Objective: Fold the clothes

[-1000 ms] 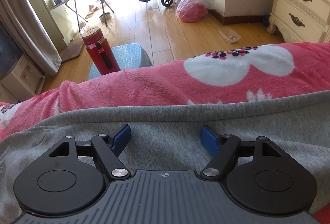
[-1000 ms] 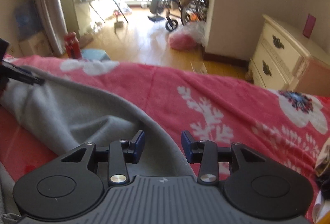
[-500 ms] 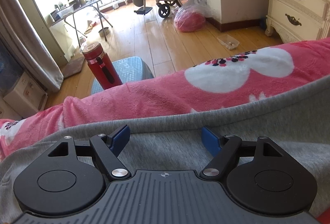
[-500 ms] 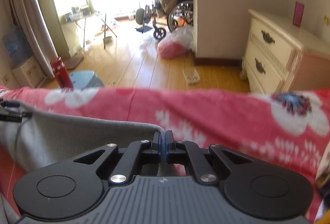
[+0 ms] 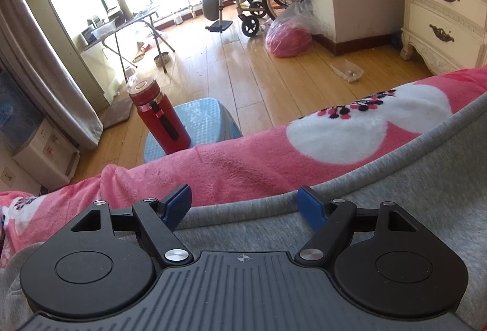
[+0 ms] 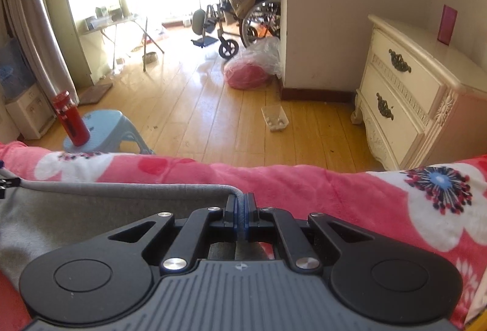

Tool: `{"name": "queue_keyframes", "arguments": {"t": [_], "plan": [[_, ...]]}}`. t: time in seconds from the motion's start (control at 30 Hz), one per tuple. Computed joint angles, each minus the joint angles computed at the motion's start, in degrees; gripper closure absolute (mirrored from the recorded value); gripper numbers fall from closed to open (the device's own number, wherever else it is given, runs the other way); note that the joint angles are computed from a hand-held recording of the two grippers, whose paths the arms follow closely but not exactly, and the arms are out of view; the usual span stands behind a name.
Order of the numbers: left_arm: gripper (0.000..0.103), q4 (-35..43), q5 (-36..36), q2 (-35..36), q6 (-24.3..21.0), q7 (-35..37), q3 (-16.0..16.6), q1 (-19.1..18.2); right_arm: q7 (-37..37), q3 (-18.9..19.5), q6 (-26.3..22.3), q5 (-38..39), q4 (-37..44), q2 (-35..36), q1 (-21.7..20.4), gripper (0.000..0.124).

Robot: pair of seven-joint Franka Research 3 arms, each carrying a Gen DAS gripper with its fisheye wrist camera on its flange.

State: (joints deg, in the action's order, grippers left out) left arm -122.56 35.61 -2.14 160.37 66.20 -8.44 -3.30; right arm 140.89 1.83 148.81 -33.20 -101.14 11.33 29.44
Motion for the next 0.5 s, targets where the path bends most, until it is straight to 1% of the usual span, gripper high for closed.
{"name": "queue_keyframes", "arguments": {"t": [0.1, 0.17, 0.23, 0.3, 0.33, 0.37, 0.4, 0.43, 0.47, 0.5], "plan": [[0.026, 0.10, 2.56, 0.01, 0.42, -1.96, -0.10, 0.13, -3.90, 0.13, -2.73, 2.40, 2.98, 3.84, -0.34, 0.121], [0.026, -0.27, 3.40, -0.59, 1.30, -2.31, -0.17, 0.09, -6.03, -0.09, -3.60, 5.15, 4.33, 6.21, -0.54, 0.120], [0.026, -1.02, -0.57, -1.38, 2.46, 1.69, -0.16, -0.58, -6.62, -0.76, -3.09, 7.09, 4.56, 7.20, -0.40, 0.118], [0.026, -1.40, -7.66, -1.91, 2.10, 8.56, -0.23, -2.01, -7.18, -1.00, -2.28, 9.64, 4.08, 6.87, -0.64, 0.115], [0.026, -1.51, -10.77, -2.14, 1.73, 11.40, -0.32, -2.71, -7.61, -0.96, -1.86, 11.11, 3.60, 6.30, -0.90, 0.110], [0.026, -1.63, -13.38, -2.30, 1.34, 13.37, -0.44, -3.30, -7.11, -1.26, -1.11, 11.69, 2.50, 5.16, -0.92, 0.093], [0.026, -1.71, -15.92, -2.44, 0.92, 15.26, -0.54, -3.89, -4.81, -2.13, 0.03, 10.75, 0.86, 3.55, -0.55, 0.081], [0.026, -1.76, -18.39, -2.58, 0.46, 17.08, -0.63, -4.49, -2.37, -2.77, 1.06, 9.58, -0.69, 1.97, -0.38, 0.066], [0.026, -1.77, -20.79, -2.70, -0.03, 18.84, -0.71, -5.09, 0.45, -3.23, 2.27, 8.33, -2.44, 0.25, -0.44, 0.060], [0.026, -1.75, -23.11, -2.80, -0.55, 20.52, -0.79, -5.68, 4.04, -3.55, 4.02, 7.08, -4.81, -1.90, -0.76, 0.059]]}}
